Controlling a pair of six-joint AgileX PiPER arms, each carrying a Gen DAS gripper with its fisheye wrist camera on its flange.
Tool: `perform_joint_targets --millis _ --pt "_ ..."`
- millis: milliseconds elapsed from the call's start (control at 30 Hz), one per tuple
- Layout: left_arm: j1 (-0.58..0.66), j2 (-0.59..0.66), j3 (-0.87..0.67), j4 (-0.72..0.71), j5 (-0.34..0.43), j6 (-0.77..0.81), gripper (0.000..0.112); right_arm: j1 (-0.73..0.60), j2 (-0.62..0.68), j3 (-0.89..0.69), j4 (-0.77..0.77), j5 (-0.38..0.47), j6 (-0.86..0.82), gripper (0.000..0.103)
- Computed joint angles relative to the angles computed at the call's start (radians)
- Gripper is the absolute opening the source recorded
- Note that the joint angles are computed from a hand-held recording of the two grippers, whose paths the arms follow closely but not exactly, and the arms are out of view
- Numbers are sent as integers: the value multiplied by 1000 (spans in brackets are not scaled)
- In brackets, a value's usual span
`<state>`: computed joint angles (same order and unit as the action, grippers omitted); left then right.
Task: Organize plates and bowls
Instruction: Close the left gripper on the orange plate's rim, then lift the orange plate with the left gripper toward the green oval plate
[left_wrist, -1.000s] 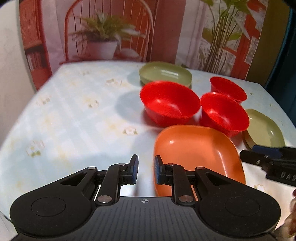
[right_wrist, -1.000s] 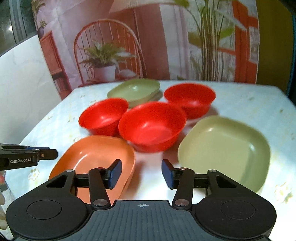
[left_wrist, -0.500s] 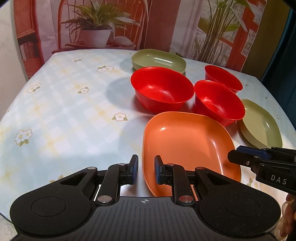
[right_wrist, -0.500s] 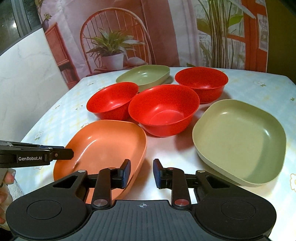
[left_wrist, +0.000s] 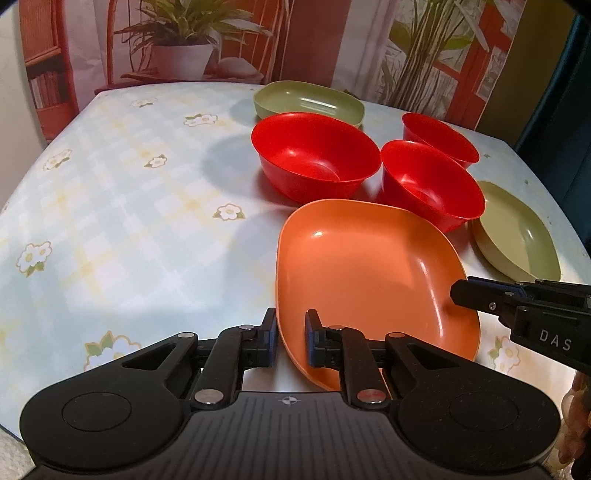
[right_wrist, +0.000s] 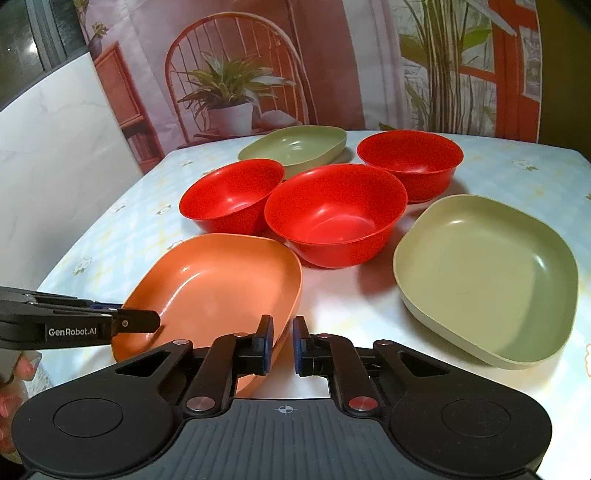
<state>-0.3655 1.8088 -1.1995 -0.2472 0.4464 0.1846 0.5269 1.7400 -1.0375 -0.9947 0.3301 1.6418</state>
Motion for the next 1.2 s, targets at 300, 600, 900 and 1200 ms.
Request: perform_joint_targets --millis 300,600,900,1200 --pt "-11 -15 26 6 -24 20 11 -9 5 8 40 -15 -16 11" --pt "-21 -36 31 79 -15 -26 11 1 -6 -6 48 6 -43 10" --pt "9 -69 57 -14 -4 59 11 25 -21 -14 58 27 -58 10" --pt "23 -121 59 -107 -10 182 11 56 -81 -2 22 85 -8 11"
